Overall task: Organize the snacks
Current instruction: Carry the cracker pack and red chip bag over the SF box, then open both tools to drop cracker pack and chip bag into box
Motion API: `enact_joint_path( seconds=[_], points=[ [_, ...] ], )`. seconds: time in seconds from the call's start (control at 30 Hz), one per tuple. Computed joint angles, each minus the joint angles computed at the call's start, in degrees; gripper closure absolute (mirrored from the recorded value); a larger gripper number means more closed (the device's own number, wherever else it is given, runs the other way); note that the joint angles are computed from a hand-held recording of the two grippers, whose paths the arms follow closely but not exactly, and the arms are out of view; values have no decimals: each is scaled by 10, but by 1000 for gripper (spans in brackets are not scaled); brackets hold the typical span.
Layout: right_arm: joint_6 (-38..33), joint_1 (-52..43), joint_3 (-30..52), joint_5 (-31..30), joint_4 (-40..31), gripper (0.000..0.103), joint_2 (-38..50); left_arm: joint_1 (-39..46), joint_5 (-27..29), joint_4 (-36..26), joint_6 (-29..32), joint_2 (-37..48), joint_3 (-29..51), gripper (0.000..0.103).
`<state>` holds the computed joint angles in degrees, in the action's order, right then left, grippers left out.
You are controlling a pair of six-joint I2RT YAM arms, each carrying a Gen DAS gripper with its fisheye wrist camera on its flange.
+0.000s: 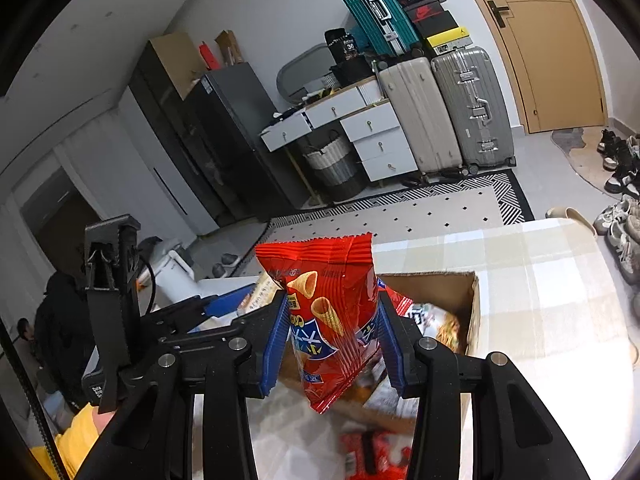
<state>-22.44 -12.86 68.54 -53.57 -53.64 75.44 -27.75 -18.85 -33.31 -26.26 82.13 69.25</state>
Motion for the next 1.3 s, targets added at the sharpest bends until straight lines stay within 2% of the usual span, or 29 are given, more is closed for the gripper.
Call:
enact_joint_path(
  seconds=[0.33, 0.57, 0.7, 0.9, 1.1, 1.3],
  points=[
    [38, 44, -18, 54, 78, 60, 42, 58, 62, 43, 44, 155, 85, 47],
    [52, 60, -26, 69, 105, 60, 54, 70, 78, 65, 52, 208, 105, 47],
    [55, 58, -37, 56, 108, 60, 50, 77, 90, 83, 47, 222, 100, 47],
    [72, 72, -47, 85, 123, 59, 53, 78, 91, 102, 45, 219, 77, 47],
    [75, 76, -49, 103, 128, 59, 60, 62, 76, 106, 39, 191, 48, 47],
    [64, 58, -54, 87, 128, 59, 62, 51, 66, 99, 32, 159, 24, 47]
  ],
)
